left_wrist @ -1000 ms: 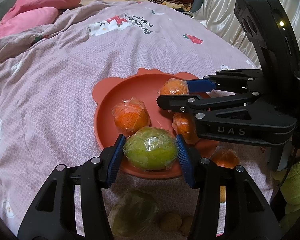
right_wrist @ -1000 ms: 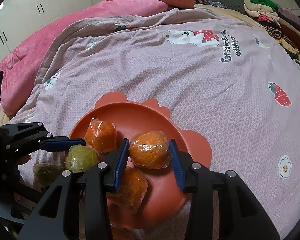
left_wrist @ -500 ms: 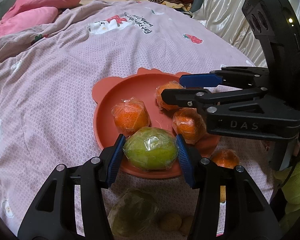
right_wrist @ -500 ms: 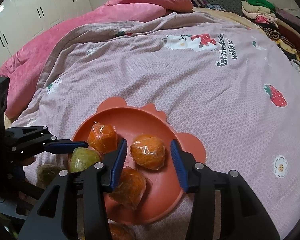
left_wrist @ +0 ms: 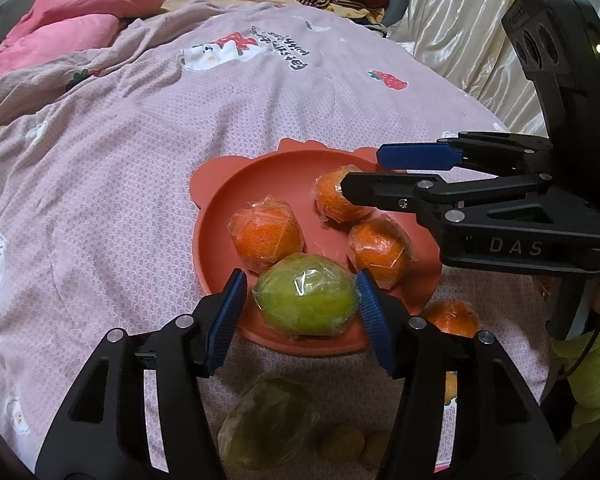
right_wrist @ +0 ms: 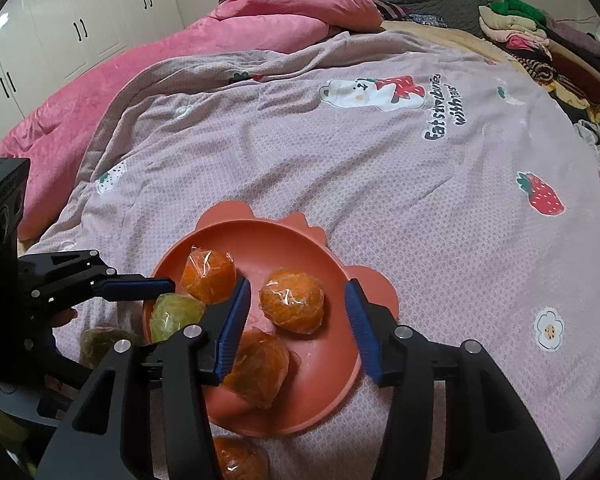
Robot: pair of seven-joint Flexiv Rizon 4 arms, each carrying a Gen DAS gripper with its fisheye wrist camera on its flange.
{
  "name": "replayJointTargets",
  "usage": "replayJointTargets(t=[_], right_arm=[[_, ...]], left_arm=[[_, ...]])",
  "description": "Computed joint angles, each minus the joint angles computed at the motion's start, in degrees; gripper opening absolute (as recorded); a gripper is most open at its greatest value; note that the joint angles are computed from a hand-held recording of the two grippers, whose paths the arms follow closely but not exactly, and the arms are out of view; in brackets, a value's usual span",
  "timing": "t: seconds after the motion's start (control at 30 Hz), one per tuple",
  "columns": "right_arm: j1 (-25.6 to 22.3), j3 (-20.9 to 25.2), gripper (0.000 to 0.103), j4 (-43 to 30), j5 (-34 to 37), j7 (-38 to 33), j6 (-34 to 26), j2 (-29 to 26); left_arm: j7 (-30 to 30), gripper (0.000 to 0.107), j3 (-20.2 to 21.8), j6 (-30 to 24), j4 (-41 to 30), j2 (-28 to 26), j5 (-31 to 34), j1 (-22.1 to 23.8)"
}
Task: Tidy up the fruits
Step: 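Open the left tool to drop the green fruit in the plate while the right tool releases its orange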
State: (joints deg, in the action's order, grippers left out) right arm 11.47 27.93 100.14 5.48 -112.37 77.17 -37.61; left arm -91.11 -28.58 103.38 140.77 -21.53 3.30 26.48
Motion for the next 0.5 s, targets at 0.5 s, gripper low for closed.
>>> replayJointTargets(t=[0.5], right_arm=[[-0.63, 0.15, 0.054, 1.17, 0.18, 0.01, 1.21, 0.92]], left_arm=[[-0.53, 0.052, -1.70, 0.33, 0.59, 0.97, 0.41, 2.32]])
